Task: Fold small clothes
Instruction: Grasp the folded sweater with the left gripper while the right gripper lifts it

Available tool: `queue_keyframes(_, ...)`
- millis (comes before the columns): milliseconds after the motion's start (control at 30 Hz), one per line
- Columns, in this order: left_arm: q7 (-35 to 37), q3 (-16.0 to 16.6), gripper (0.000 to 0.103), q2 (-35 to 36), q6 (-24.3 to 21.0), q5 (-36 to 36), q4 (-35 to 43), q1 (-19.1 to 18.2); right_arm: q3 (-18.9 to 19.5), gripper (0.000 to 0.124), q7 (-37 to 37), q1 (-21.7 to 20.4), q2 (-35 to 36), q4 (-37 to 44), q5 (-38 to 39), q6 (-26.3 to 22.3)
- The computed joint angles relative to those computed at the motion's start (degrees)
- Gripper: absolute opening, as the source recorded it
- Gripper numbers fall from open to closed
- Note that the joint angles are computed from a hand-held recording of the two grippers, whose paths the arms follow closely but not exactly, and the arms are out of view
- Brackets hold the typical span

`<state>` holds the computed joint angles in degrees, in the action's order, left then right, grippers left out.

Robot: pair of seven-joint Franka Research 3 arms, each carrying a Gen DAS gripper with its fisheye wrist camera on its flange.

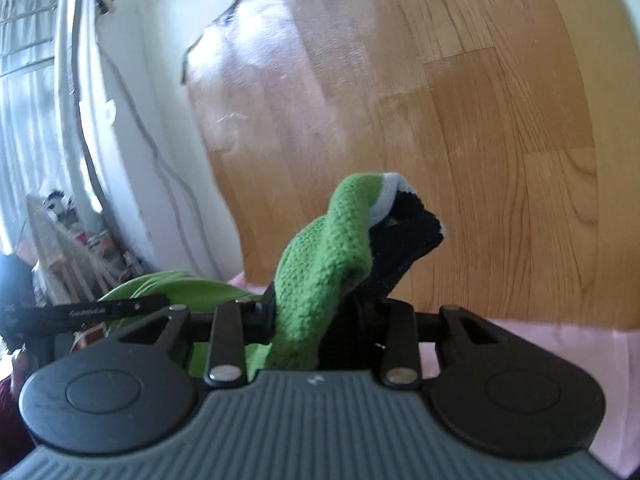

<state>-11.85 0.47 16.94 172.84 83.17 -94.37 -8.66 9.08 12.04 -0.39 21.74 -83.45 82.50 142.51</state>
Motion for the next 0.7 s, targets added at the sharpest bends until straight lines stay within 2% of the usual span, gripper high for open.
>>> queue_keyframes(100,12.8,-2.8,0.03,5.7,-1.4,-14.4,4.5,2.2,-0.3,0.037,6.5,1.3,6.7,7.6,-4.5,2.2)
queue_keyframes(133,19.2,-5.3,0.03,8.5,-2.0,-20.9,6.7,3.8,-0.4,0.037,9.2,1.7,8.7,9.6,-6.7,3.1)
queue_keyframes(200,28.2,-9.0,0.03,12.9,-3.5,-29.0,10.2,5.9,-0.7,0.037,14.6,1.9,11.6,11.6,-10.5,4.3)
queue_keyframes(267,36.2,-11.7,0.03,18.3,-7.4,-34.5,16.1,6.2,-1.3,0.037,19.2,1.7,13.9,12.4,-13.9,5.4)
queue_keyframes(367,39.1,-7.8,0.03,23.4,-16.9,-35.5,24.1,0.9,-2.7,0.037,27.9,1.3,16.8,13.5,-19.6,5.0)
queue_keyframes(400,39.7,-7.4,0.031,23.7,-18.0,-36.6,24.5,0.4,-2.8,0.037,30.1,0.7,17.5,13.9,-21.1,3.8)
queue_keyframes(467,38.6,-5.1,0.033,22.8,-17.1,-36.8,22.9,-1.2,-2.0,0.037,32.0,-0.8,18.4,14.0,-22.7,2.1)
queue_keyframes(600,40.4,-2.2,0.034,20.8,-17.9,-38.8,20.7,-3.4,1.4,0.037,33.3,-2.4,18.6,15.1,-23.9,3.1)
queue_keyframes(700,40.3,-1.0,0.042,18.1,-13.8,-42.0,16.5,-3.0,4.0,0.037,30.6,-1.8,17.2,16.0,-25.1,5.5)
